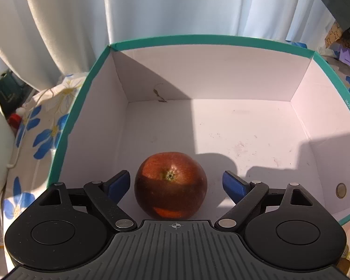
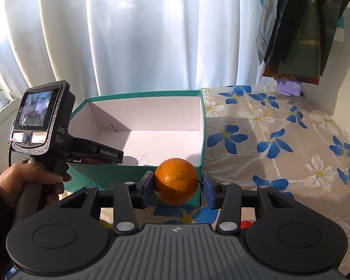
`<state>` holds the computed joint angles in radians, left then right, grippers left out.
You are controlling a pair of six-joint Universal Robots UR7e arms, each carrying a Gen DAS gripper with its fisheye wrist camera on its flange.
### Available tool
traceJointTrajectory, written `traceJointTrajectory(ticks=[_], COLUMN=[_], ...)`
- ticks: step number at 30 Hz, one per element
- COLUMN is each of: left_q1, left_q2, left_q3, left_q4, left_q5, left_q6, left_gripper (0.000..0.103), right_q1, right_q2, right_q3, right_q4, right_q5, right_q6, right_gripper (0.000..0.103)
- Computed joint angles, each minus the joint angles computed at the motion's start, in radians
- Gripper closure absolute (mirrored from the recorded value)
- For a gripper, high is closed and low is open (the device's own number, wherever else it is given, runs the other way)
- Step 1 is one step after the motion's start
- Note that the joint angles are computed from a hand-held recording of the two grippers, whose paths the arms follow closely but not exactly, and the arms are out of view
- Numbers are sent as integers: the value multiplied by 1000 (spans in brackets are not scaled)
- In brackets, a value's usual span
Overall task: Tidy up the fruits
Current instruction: 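Lower the red apple into the teal box and open the left tool, then carry the orange over the teal box and open the right tool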
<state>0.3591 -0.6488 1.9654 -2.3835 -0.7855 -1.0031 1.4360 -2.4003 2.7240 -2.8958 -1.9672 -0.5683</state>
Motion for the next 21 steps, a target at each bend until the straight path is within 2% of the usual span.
traceJointTrajectory(ticks=[3,4,6,9,11,13,16,21], left_q1=[-42,-60,-97,-127,-147,-171,-194,-223], left_q2=[-32,-43,-66,-107,-137,-164,-213,-250], left_q3=[32,45,64,92,120,129,183,207], left_q4=[-10,-9,33,74,84,165,112,173], left_q5=[20,38,75,75,81,92,82,92], left_q6=[-28,-44,-98,-165,-200,-276,-295,-359], left_gripper=[9,5,5,3,3,2,2,2], right_q1=[0,-5,-10,-14,-15,-6,8,7], right_q2=[15,20,40,79,117,169,244,376], right_q3=[-1,-2,-3,-4,-4,-2,-10,-22], right_q4=[-28,-38,-67,-122,-176,-251,-327,-438], right_q5=[3,7,12,15,19,14,4,5], right_q6=[-6,-11,-21,-33,-45,-63,-76,-98], right_gripper=[60,60,60,60,60,60,60,60])
